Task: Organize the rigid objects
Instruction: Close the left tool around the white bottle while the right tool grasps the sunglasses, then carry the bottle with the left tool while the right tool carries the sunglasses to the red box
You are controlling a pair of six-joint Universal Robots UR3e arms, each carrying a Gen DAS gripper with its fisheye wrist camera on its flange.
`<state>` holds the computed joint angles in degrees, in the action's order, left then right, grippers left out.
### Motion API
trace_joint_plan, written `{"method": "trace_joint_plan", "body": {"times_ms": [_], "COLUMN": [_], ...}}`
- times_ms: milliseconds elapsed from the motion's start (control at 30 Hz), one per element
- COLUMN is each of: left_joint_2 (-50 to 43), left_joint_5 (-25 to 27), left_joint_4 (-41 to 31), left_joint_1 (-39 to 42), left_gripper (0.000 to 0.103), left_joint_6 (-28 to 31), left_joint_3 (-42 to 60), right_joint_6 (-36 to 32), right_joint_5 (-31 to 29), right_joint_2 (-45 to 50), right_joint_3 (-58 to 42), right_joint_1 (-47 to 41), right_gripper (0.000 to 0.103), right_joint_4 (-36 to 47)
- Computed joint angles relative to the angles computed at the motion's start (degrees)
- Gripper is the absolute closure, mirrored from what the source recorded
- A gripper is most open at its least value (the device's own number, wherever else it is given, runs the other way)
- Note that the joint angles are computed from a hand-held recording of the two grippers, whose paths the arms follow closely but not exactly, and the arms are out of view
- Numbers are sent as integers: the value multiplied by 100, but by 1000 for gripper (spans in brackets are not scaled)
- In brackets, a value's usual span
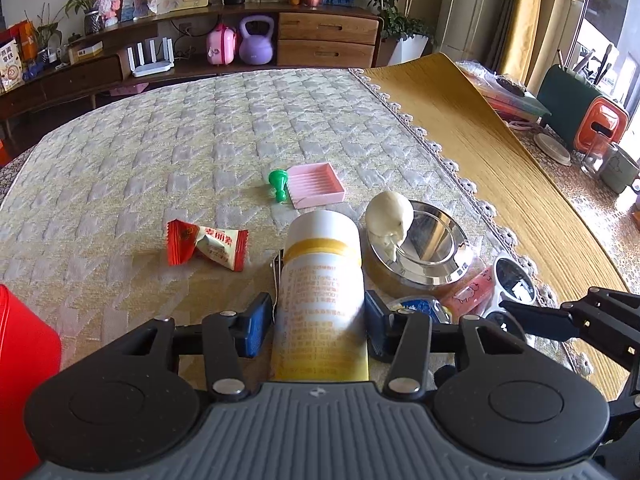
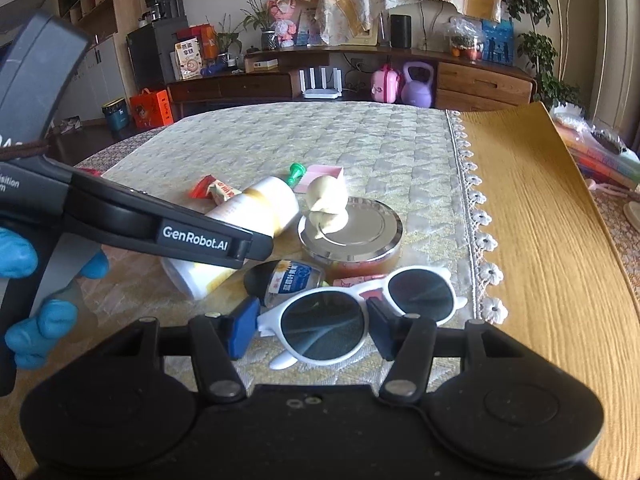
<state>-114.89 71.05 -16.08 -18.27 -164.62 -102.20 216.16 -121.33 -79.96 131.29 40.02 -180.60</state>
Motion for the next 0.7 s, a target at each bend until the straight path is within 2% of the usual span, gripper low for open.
{"method": "trace_joint_plan", "body": {"times_ms": [67,333,700], "left_joint_2": [138,915,2576], "left_joint_5": [-84,-348,-831], "left_joint_4": [-19,-329,-1511], "left_joint_1": [78,456,1343], "left_gripper": [59,59,59], "left_joint_6": [43,170,700], "left_joint_3": [-133,-734,-1566], "right_joint_6": [32,246,400], "right_joint_5": [-198,-551,-791], "right_joint_2": [-45,-360,-309], "right_joint_3": [-71,-375,-1404], "right_joint_1": [161,651,1374], "right_gripper": [46,46,46], "right_joint_4": [173,943,1827]}}
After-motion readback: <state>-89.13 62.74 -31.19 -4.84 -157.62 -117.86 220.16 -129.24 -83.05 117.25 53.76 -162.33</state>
